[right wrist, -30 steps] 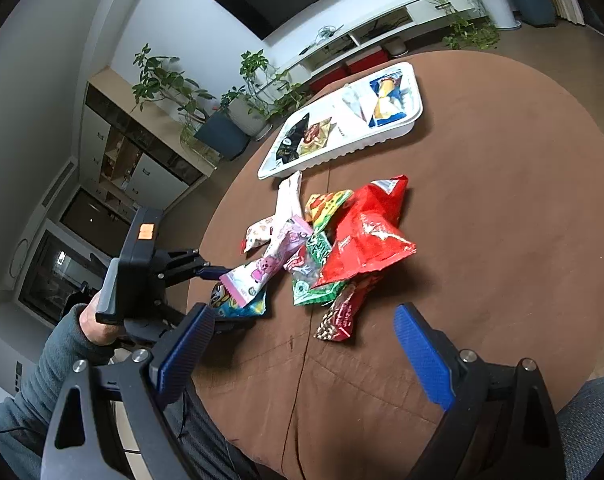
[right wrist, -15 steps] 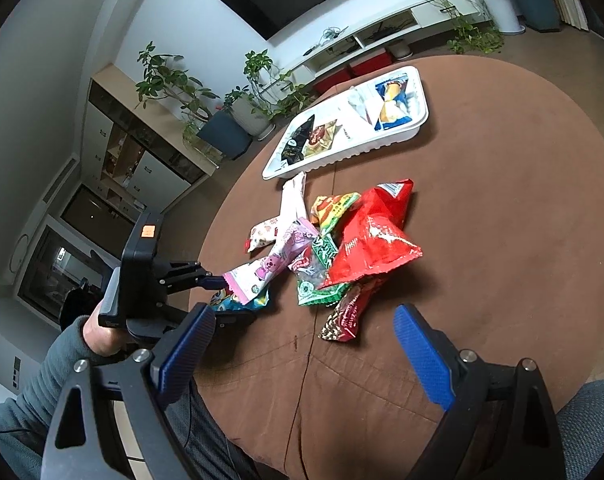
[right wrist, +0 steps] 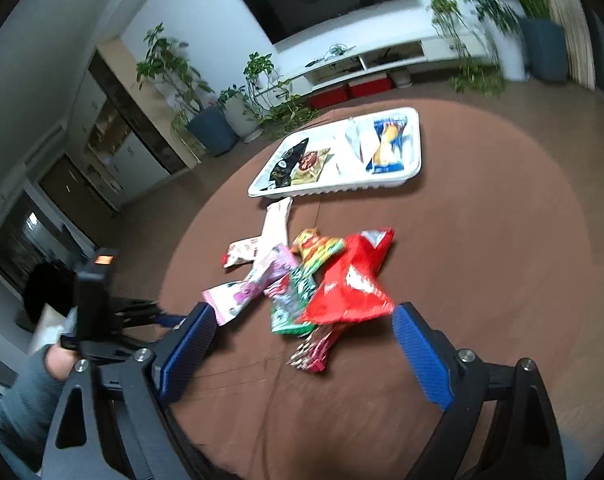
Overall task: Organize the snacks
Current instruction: 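Lift the blue panda bag with the left gripper while the right gripper grasps the red chip bag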
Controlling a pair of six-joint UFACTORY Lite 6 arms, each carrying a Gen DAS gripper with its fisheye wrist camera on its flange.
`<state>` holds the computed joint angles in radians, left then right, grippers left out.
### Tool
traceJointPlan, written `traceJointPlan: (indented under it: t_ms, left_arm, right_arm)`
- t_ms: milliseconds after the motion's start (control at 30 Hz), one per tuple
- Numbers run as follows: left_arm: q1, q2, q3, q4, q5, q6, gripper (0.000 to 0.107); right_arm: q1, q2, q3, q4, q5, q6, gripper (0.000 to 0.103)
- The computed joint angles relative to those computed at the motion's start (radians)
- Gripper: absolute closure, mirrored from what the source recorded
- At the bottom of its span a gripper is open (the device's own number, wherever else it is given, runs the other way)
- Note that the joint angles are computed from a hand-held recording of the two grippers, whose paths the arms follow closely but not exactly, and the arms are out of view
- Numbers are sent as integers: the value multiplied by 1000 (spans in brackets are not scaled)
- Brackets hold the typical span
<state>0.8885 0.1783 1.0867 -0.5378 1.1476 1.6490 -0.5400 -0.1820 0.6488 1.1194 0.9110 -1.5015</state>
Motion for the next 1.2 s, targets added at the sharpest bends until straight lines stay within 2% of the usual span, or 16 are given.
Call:
traceJointPlan:
  t_ms: [133, 300, 600, 700, 867, 967, 1200]
  left_arm:
    - [69, -15, -20, -38, 60, -10, 68]
    - [117, -31, -36, -60, 102, -19, 69]
    - [118, -62, -69, -88, 76, -14, 69]
    - [120, -69, -79, -98, 75, -16, 70]
    - [142, -48, -61, -108, 96, -23, 70]
    - [144, -36, -48, -113, 103, -33, 70]
    - [161, -12, -24, -131, 137, -57, 71]
  right_arm:
    - [175, 72, 76, -97, -192, 102, 22]
    - [269, 226, 202, -206, -267, 253, 26]
    - [362, 369, 302, -316, -336, 397, 30]
    - [385, 416, 326, -342, -367, 430, 36]
    - [379, 455, 322, -328, -404, 413, 57]
    - [355, 447, 303, -302, -412, 377, 63]
    - [271, 385, 237, -202, -391, 278, 68]
